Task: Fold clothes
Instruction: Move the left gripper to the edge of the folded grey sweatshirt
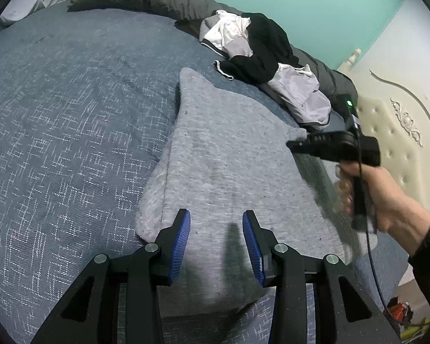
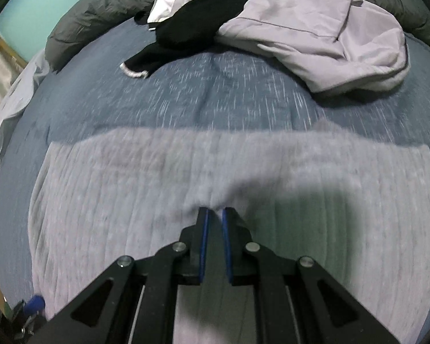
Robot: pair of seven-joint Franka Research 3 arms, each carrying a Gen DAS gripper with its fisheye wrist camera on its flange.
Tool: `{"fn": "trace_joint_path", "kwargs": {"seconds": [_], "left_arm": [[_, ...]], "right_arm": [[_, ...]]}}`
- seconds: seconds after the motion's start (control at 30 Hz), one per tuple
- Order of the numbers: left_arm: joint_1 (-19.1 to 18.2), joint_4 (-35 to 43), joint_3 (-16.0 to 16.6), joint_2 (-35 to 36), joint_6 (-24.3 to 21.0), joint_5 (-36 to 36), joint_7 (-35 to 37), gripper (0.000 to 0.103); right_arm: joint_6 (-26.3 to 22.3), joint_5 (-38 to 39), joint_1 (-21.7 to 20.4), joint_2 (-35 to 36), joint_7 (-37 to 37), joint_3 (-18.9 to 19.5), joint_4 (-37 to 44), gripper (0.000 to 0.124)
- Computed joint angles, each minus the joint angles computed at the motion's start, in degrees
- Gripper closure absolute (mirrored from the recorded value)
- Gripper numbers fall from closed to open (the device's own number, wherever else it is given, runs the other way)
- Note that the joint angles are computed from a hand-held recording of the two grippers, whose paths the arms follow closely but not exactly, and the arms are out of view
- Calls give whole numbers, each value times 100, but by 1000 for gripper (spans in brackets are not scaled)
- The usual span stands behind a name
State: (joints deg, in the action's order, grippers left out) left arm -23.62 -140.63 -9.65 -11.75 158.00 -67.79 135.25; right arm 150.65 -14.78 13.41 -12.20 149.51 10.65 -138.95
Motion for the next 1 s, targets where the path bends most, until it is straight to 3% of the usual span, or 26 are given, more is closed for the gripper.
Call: {"fn": "trace_joint_path", "kwargs": {"seconds": [0.33, 0.53, 0.63, 0.7, 0.83, 1.0], "left_arm": [[-23, 4, -35, 58, 97, 129, -99, 61], [-21, 45, -30, 79, 70, 90, -132, 61], [-25, 3, -18, -7, 97, 3, -91, 60], [-30, -41, 8, -69, 104, -47, -79, 54], [-19, -102, 118, -194, -69, -262, -75, 54], [46, -331, 119, -494, -44, -285, -368, 53]], "right_arm": [[323, -233, -157, 221, -203, -183, 241, 118], [474, 190, -71, -604, -268, -58, -325, 118], [592, 524, 20, -1291, -269, 185, -798, 118], [581, 750, 110, -1872, -245, 373, -1175, 118], [707, 1040, 31, -2768, 303, 994, -1818, 118], [300, 1220, 110, -3815, 1170, 1644, -2413, 117]]}}
